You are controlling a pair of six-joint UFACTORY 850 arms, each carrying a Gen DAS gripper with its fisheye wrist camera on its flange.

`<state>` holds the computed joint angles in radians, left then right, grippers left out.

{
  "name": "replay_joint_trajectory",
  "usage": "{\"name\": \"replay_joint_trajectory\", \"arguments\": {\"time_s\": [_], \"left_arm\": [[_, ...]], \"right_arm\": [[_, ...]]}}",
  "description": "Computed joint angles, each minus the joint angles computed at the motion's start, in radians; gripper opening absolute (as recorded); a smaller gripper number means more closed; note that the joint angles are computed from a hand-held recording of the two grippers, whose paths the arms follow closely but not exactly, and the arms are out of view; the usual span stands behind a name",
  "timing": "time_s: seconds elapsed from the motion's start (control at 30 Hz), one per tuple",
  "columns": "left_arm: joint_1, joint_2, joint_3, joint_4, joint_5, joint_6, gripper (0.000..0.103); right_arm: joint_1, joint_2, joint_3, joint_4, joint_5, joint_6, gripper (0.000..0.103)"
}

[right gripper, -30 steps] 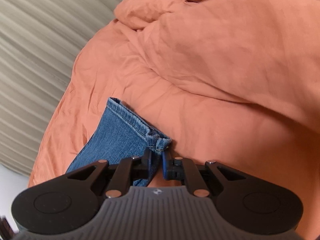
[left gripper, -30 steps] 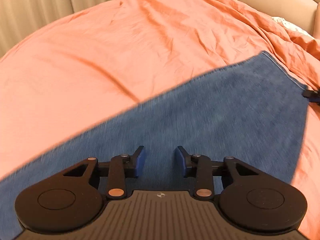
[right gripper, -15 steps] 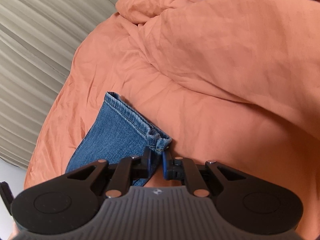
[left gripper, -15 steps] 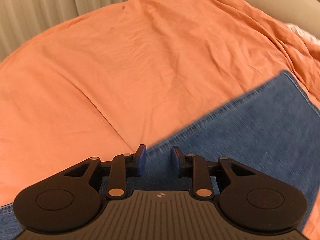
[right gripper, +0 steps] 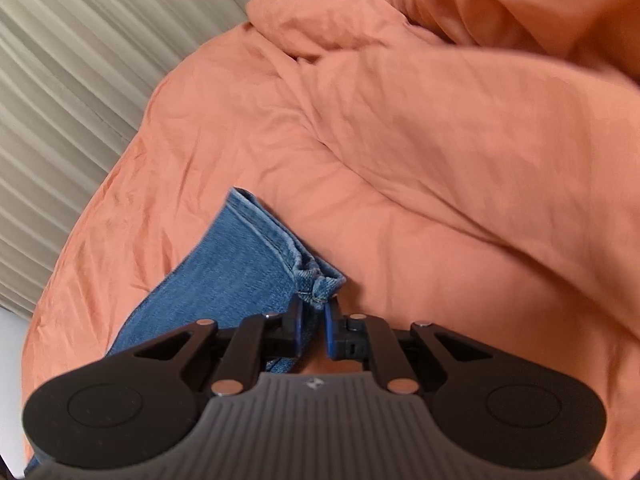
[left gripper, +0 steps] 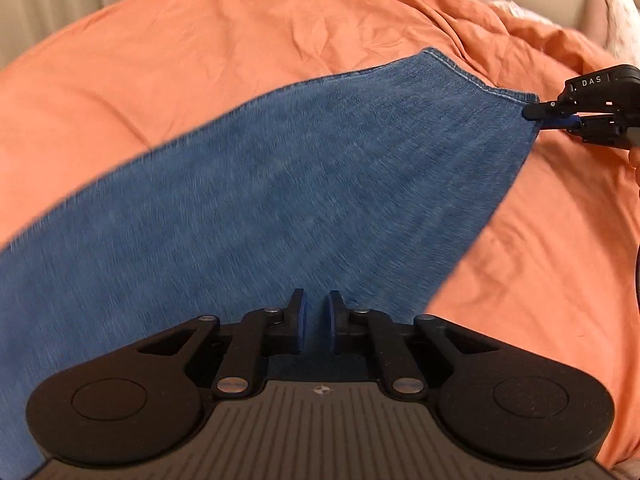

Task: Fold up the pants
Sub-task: 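Lift the hem with the right tool and lay it over toward the waistband, then release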

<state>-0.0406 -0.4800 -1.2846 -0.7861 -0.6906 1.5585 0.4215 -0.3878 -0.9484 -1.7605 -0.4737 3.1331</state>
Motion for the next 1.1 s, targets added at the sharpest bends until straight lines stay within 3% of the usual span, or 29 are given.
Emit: {"name": "replay_joint_trajectory", "arguments": {"time_s": [0.07,0.3,0.6,0.83,1.1], "left_arm": [[0.007,0.006,0.01,0.008,-0.022,-0.02,0.009],[0.068,0.031,-0.001,0.065,-0.213,-0.048,0.013],[0.244,0.05,-0.076,-0.015,-0.297,0.021,0.022],[0.372,0.012,-0.17,-0.059,-0.315,0.019,0.026],[0.464,-0.063,-0.268,-0.053,-0.334,-0.053,0.026]], "right_arm": [[0.01,0.008,-0.016,0.059,-0.023,-0.093,0.004],[0.074,0.039,-0.121,0.277,-0.142,-0.497,0.005],[0.201,-0.03,-0.41,0.359,-0.334,-0.941,0.005],[0.293,-0.251,-0.802,0.427,-0.373,-1.336,0.004],[0.354,-0.62,-1.298,0.715,-0.29,-1.707,0.004]]}}
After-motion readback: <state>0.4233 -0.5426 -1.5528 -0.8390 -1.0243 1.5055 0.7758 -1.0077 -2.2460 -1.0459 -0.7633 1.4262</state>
